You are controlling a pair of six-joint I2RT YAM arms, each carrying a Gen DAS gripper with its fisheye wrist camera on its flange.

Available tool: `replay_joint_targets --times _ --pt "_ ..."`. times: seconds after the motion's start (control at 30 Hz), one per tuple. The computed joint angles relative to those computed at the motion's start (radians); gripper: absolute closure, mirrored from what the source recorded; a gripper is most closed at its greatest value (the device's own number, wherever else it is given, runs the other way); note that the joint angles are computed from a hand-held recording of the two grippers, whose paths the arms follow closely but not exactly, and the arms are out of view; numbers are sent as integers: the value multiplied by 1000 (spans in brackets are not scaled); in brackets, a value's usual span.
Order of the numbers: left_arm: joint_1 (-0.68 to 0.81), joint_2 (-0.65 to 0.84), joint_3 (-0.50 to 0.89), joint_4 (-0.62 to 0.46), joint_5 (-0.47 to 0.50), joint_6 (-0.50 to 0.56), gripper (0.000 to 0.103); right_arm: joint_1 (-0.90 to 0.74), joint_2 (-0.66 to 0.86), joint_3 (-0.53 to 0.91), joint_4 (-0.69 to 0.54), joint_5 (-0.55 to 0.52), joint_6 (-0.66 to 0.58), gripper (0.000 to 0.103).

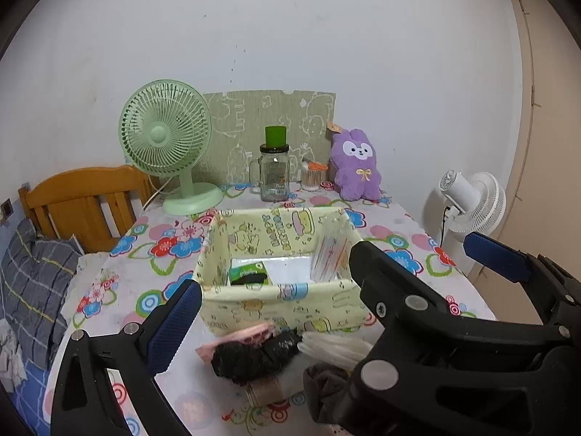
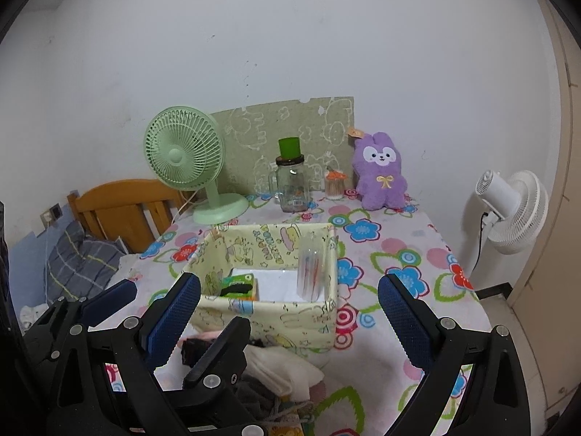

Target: Organize soft objects

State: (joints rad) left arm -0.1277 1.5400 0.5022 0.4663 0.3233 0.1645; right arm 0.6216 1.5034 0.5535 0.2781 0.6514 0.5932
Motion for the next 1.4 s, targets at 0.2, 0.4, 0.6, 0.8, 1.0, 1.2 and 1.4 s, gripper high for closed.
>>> replay_joint_targets --times 0.2,0.4,0.6,0.8,1.0,1.2,1.4 --pt "1 23 -43 46 18 0 1 34 14 -35 19 33 27 3" --pt "-4 53 -75 80 17 12 1 45 42 -75 57 18 66 3" --pt "-15 98 -96 121 8 25 2 59 83 -97 83 20 114 3" --pt "-21 180 -85 148 5 31 3 52 145 -121 135 -2 153 3" --pt "-23 252 -76 177 2 34 5 43 205 -125 173 -31 167 3" --pt "-30 317 -48 181 -15 33 10 20 269 -120 211 -69 176 3" --pt "-34 348 -24 176 -10 37 15 -6 305 -110 233 -103 169 3"
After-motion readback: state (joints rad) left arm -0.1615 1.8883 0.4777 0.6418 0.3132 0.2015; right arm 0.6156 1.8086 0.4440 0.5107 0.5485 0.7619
